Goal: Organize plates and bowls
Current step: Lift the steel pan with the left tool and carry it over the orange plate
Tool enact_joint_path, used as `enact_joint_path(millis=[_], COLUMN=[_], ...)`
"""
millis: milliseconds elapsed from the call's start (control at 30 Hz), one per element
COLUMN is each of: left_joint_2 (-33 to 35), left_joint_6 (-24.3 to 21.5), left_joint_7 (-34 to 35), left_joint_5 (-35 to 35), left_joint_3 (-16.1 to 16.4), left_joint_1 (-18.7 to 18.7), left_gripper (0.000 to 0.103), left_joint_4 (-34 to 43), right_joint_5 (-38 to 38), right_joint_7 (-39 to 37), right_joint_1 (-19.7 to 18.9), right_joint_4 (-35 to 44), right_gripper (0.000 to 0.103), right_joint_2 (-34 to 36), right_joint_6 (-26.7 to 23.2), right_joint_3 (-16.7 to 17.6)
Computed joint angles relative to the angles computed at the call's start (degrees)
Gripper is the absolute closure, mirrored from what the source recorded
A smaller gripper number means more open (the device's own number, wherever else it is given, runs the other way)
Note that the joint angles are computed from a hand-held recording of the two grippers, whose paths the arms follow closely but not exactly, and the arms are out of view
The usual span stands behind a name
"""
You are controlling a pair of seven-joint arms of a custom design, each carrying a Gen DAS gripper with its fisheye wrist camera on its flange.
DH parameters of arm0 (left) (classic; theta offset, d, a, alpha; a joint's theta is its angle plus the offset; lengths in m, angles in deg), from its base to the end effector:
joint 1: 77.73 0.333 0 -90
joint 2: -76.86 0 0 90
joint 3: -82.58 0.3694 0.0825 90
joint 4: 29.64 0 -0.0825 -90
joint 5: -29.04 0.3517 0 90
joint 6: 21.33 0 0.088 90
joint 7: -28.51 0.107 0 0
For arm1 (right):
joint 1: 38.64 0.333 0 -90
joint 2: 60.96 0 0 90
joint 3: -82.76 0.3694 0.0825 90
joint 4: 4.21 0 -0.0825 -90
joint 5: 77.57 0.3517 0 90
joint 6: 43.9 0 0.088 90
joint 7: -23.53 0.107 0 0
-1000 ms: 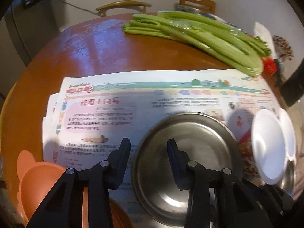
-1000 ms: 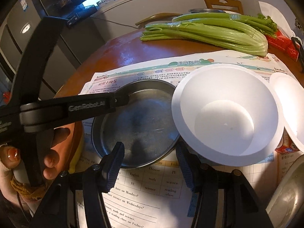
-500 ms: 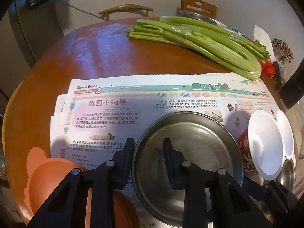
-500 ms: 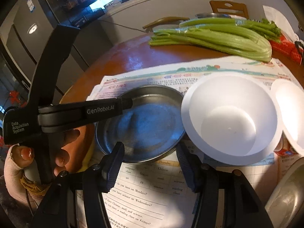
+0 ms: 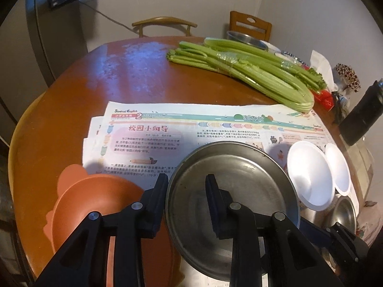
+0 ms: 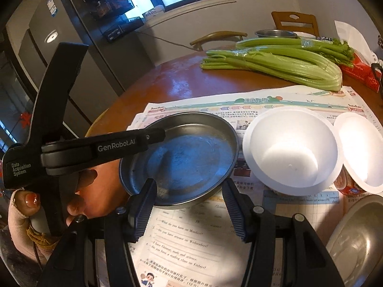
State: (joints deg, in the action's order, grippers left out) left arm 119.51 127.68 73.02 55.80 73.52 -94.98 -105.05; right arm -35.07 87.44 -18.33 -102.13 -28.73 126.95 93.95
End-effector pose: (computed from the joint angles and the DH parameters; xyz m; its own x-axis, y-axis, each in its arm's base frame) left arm 0.7210 -0.3208 0.4132 0.0328 -0.9911 0.1291 -0.8298 -0.0990 -0.5491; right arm 0.6456 0.3071 0.4009 0.3468 -0.8649 -0.3628 -0.7908 -0.0616 -0.6090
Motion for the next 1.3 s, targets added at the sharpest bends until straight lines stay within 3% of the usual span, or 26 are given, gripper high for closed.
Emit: enact_joint_path(millis=[300,633,1000,1300], left_joint_2=[-8.8,-18.3,-24.8,-24.0], left_joint_6=[6.1,10.0,12.5,16.3], left_joint_7=[-6.9,-17.8,-27.3,-28.4], left_joint_5=[5.1,14.6,22.5,22.4], left_joint_3=[2.4,4.7,4.6,3.7], left_joint_1=[-0.6,-0.4,2.2,5.1], left_gripper=[0.071,0.071,0.069,0.069], left_joint_4=[-11.5,-22.7,-31.0,-34.0], right_joint_5=[3.3,5.9,3.7,-1.7], right_joint_7=[-5.1,-10.0,-11.3,-7.0], right_joint_1=[-1.1,0.3,4.6,8.2], right_joint_4=[-3.5,-4.5,-4.3,-3.1], right_gripper=[0.046,0.046,0.046,0.046], right_joint_2=[-3.7,-6.5,-8.2,-6.6], right_joint_6=[4.0,4.6,4.8,3.1], right_joint_3=[3.7,5.5,3.7,0.2])
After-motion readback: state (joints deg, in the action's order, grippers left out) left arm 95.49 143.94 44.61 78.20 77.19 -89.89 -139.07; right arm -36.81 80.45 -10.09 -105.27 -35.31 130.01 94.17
